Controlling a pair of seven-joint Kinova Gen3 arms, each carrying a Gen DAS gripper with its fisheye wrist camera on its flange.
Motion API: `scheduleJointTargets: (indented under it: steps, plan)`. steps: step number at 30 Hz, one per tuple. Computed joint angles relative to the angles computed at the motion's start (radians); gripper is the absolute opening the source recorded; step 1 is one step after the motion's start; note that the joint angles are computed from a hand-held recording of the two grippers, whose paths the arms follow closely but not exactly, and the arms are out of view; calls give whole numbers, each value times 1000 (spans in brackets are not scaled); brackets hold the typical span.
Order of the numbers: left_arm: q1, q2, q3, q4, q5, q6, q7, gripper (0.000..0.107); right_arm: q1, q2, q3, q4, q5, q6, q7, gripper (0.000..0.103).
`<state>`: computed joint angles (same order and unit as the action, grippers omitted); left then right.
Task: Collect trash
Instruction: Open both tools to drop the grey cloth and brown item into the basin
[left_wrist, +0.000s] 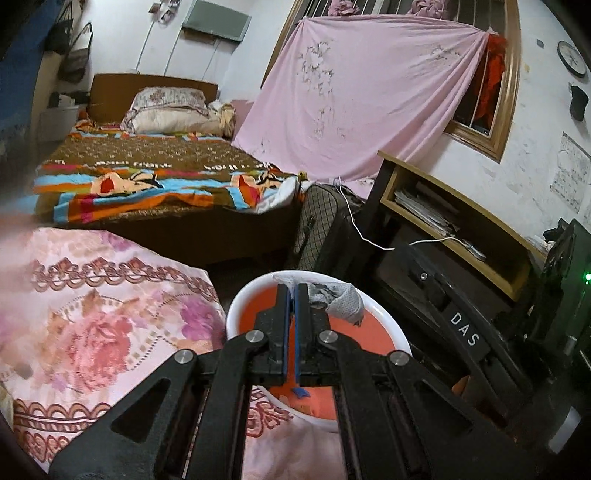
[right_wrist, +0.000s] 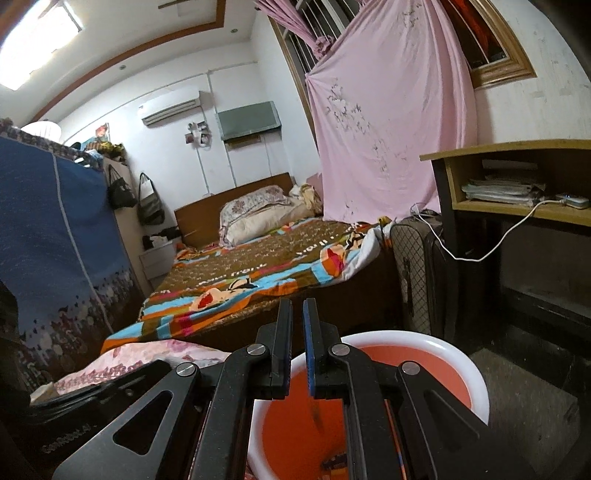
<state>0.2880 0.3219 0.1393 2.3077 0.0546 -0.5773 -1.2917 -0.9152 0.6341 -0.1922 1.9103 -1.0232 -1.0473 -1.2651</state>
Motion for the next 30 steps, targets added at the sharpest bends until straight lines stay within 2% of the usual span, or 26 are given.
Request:
scheduleJointTargets:
  steps: [4, 8, 12, 21, 30]
  plan:
    - [-15, 11, 15, -22, -25, 34, 27, 0, 10, -1, 0, -6, -3, 29, 8, 5]
    - [-80, 24, 59, -39, -123, 69, 115, 0, 14, -1, 4, -10, -6, 51, 13, 5]
    - [-101, 24, 63, -33, -163, 71, 160, 5, 13, 0, 8, -15, -16, 64, 23, 6]
    - [-68, 0, 9, 22, -90, 16, 132, 13, 7, 7, 14, -31, -14, 85, 52, 7]
    - [11, -40, -63, 81, 112, -46, -21, 27, -1, 18, 14, -54, -8, 96, 87, 9]
